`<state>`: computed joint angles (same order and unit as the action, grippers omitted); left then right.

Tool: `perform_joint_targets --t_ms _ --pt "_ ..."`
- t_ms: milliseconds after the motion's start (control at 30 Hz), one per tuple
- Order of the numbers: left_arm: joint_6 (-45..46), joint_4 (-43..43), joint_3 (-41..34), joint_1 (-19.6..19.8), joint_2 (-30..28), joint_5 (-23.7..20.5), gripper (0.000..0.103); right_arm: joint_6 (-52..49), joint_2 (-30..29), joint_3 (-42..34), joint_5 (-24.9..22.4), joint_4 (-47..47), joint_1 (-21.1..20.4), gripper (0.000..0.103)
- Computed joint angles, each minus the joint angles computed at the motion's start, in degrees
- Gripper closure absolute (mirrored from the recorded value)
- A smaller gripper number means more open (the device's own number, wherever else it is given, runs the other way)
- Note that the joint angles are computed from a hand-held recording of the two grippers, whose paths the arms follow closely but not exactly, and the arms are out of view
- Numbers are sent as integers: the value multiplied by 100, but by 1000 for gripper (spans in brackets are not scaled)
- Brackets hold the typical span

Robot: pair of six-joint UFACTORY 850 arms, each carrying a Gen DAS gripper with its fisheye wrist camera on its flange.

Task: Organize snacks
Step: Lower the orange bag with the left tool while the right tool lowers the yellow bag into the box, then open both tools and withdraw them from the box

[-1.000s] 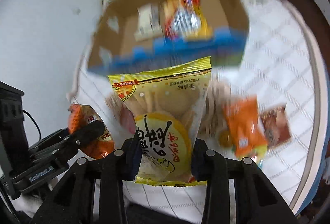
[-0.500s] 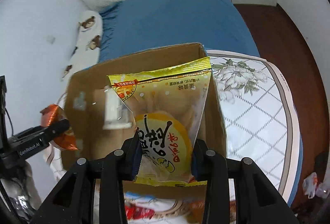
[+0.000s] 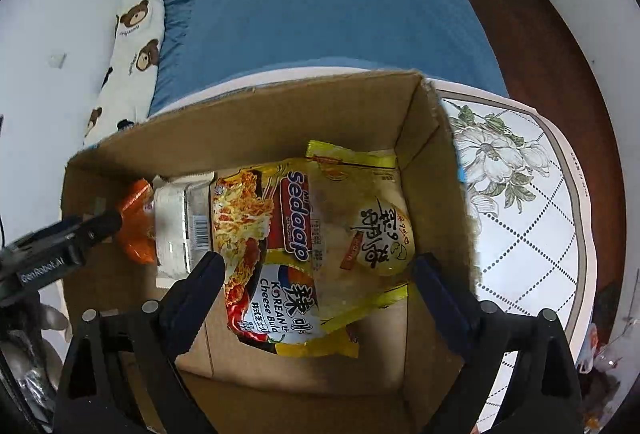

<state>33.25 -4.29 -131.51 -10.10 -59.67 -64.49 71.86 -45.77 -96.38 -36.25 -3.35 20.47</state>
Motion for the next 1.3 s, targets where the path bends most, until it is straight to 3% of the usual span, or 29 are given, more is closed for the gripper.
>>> perform_joint_targets --t_ms 167,667,900,1300 --pt "-36 -63 223 36 120 -20 14 112 -72 -84 -159 -168 47 6" --pt "334 -531 2070 283 1387 836 14 947 265 25 -512 -1053 513 6" --pt "1074 -1231 3173 540 2354 1432 14 1659 539 129 -867 -1896 904 6" --pt "2630 -2447 4579 1125 3675 1737 14 2591 998 270 -1535 -2892 1723 6"
